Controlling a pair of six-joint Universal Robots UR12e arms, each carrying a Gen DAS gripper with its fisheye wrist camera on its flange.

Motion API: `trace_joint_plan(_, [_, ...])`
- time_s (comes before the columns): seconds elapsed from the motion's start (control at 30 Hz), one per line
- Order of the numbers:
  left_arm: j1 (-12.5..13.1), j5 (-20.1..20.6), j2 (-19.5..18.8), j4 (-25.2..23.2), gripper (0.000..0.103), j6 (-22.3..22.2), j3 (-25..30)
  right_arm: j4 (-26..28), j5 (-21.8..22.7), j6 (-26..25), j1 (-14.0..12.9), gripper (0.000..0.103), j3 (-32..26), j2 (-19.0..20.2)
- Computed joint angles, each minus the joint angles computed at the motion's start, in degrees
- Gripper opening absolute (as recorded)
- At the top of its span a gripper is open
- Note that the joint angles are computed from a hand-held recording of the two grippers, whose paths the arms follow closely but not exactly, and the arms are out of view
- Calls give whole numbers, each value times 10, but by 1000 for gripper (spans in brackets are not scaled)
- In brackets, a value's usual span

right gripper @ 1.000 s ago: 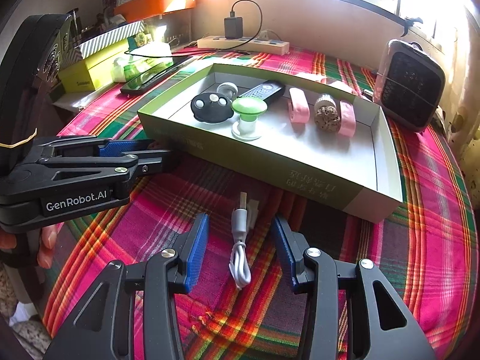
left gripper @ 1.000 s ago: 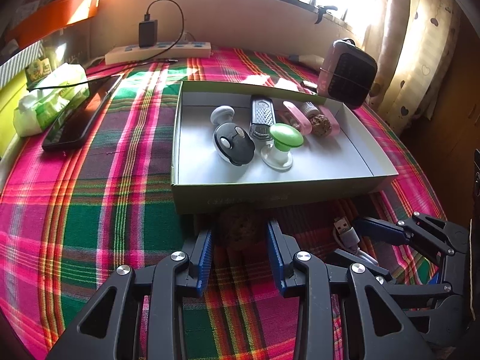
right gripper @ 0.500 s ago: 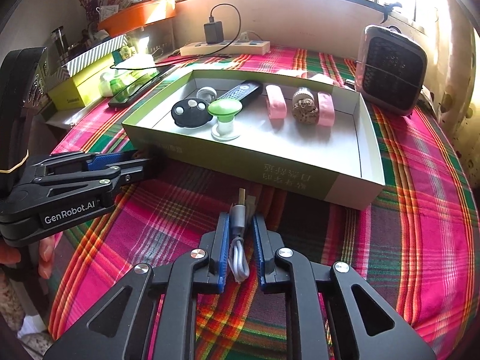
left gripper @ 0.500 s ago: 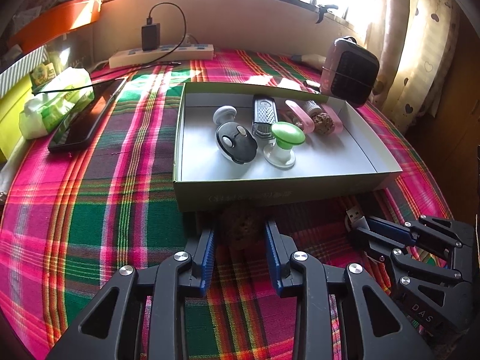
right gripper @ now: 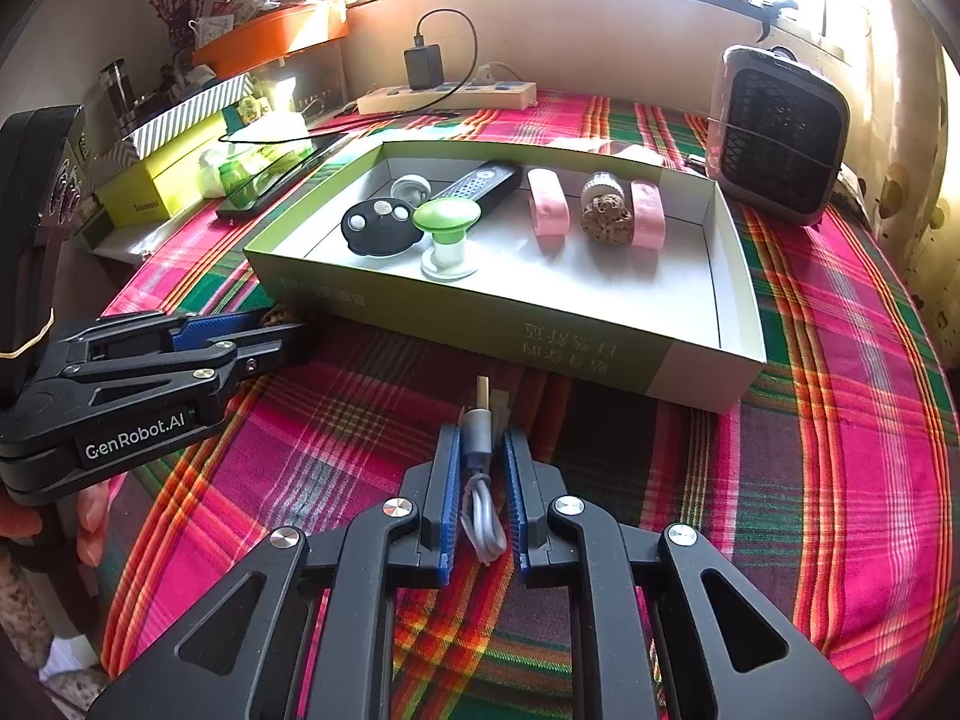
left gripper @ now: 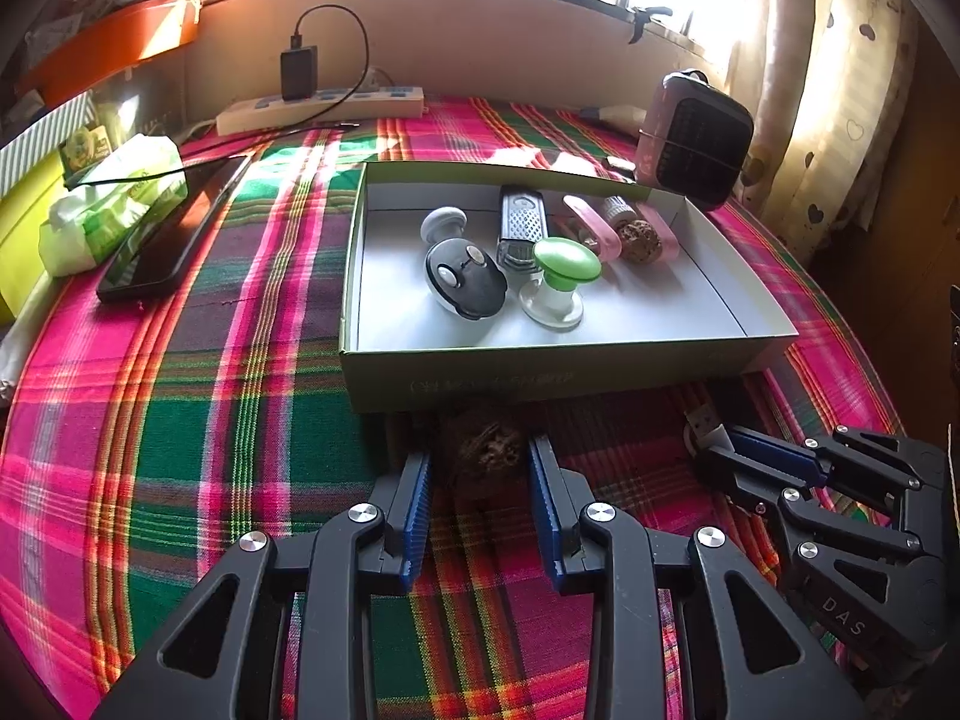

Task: Organize objects
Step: 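Grasp the second walnut with the left gripper while the right grasps the white USB cable, then lift and carry the walnut and USB cable with both grippers over the box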

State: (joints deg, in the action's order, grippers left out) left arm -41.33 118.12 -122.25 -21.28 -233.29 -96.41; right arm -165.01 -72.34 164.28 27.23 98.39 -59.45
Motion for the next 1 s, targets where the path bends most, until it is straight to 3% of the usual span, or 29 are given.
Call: trace_joint_plan(1.0, [-12, -2, -5, 22, 28, 32, 18, -28, 23, 32, -14, 12, 19, -13])
